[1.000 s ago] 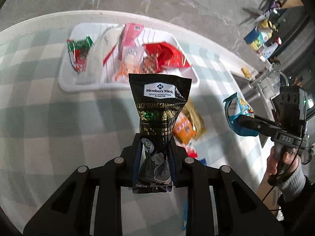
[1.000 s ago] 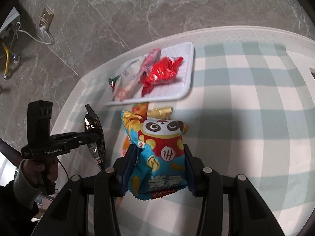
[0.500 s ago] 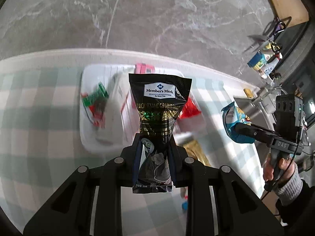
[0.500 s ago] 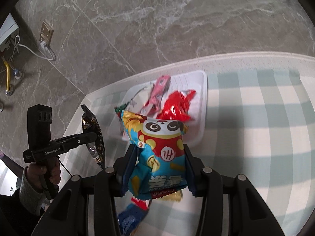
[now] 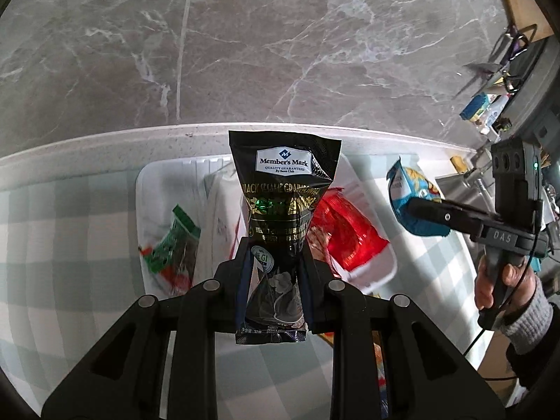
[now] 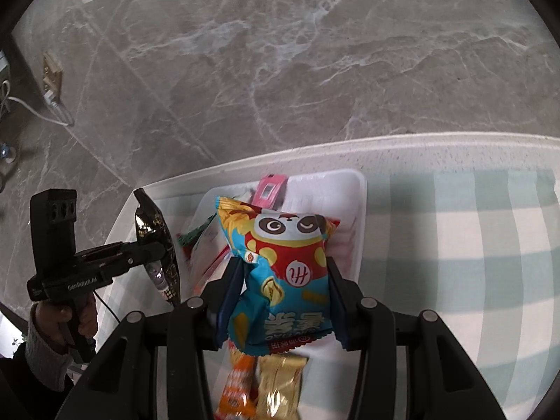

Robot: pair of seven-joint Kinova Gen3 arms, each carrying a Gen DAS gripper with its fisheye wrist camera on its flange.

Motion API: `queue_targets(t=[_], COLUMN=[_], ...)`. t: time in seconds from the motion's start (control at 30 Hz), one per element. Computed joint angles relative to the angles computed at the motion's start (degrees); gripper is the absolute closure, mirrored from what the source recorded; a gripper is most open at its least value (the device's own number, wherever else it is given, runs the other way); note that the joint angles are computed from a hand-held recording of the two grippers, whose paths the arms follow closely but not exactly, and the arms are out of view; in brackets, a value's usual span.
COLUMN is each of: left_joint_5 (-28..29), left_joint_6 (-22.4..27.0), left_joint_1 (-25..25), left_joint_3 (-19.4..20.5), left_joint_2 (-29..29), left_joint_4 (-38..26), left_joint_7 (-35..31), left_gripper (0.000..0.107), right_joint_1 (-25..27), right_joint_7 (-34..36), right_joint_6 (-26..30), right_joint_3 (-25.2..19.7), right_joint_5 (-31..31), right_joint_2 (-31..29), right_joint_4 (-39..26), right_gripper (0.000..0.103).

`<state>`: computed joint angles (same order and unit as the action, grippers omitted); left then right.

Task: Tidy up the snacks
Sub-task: 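Carry the black packet and blue bag into the white tray and release both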

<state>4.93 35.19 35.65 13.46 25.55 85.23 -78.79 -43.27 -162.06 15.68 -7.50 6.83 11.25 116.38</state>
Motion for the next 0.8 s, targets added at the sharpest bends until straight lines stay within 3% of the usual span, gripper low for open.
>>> queue_targets(t=[0.17, 0.37, 0.63, 0.8], left_joint_5=[-1.27, -2.92, -6.66, -8.54], left_joint_6=[1.49, 2.85, 5.31, 3.19], left_joint_1=[0.54, 2.05, 5.14, 6.75], left_joint_3=[-0.84, -2.61, -4.95, -5.99], left_joint_2=[3.44, 7.04, 10.18, 9.52], left_joint_4=[-3.79, -7.82, -11.33, -10.16], left_joint_7=[-0.23, 1.12, 4.81, 7.56], left_gripper=[0.085, 0.085, 0.081, 0.063], right_joint_1=[5.33, 8.19, 5.46, 2.6], right_joint_7=[7.18, 14.34, 16.36, 13.51], right_joint_6=[-0.21, 0.14, 2.76, 3.21], right_joint_3=[-2.52, -3.28, 0.19, 2.91], right_joint_5=[-3.83, -8.32, -8.55, -6.18], right_joint_2=[3.55, 7.85, 10.38, 8.86], right_joint_4=[-1.9, -4.1, -6.19, -5.57], right_gripper=[0.055, 0.055, 0.05, 0.049])
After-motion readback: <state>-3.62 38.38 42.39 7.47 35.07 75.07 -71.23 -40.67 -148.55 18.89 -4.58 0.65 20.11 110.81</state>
